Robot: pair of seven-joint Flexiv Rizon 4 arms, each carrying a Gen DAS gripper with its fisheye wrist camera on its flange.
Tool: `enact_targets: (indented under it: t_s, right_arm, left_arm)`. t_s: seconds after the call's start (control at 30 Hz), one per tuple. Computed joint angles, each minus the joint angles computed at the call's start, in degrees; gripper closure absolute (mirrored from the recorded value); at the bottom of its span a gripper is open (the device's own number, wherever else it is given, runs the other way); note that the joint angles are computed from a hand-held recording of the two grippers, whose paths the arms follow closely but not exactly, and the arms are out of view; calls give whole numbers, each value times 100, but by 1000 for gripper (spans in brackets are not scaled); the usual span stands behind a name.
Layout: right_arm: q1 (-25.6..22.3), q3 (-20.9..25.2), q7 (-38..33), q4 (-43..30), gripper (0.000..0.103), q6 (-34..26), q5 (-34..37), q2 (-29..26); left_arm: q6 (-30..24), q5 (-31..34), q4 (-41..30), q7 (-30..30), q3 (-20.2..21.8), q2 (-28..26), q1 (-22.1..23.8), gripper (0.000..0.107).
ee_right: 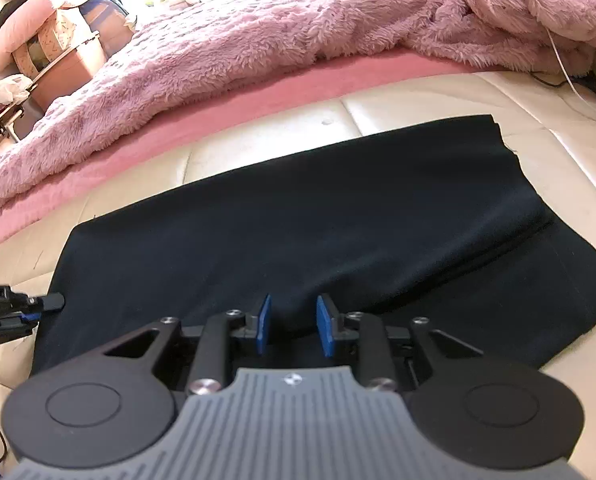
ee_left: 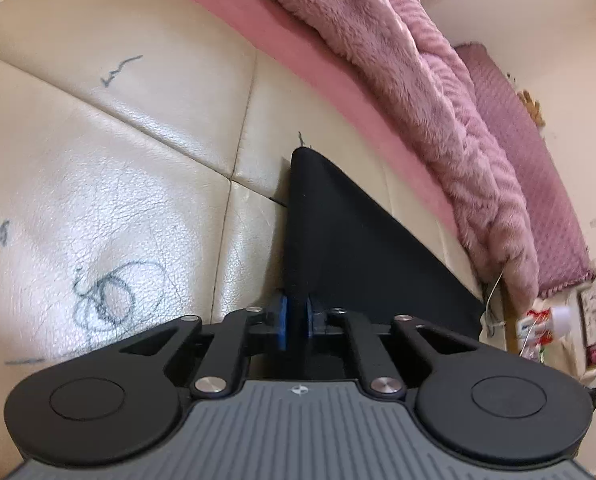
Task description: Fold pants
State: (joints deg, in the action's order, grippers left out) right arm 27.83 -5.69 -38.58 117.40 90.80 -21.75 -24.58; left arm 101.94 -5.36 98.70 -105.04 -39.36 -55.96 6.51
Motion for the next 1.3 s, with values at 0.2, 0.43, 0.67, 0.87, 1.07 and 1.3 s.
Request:
enact_targets:
  t_s: [0.2,0.43,0.67,0.87,1.07,1.3]
  right_arm:
    - [-286,495,-354,-234,81,-362,-38,-4]
    - [-775,1698,-1419,-865,81,-727,404,-329]
    - [-404,2077,-2542,-1986,94,-1283,469,-983]
    - [-173,2214,-3372,-2837,96,-1666,689,-1429]
    - [-41,1912,-3465,-2579,96,-1556,895,-1164]
    - [-40,1279,-2914,-1552,96,-1418,655,-422]
  left_arm:
    - [86,-117,329,-246,456,564,-127,100]
    - [-415,-294,1207,-180,616,1753,491,100]
    - [-584,-617,1695,120,-90,2485,1389,100]
    - [-648,-911,1736,136,-735,2708,1857,100]
    - [-856,-1243,1279,71,-559,2718,1299,100]
    - [-1337,-1621,314,39,718,2618,-324,100]
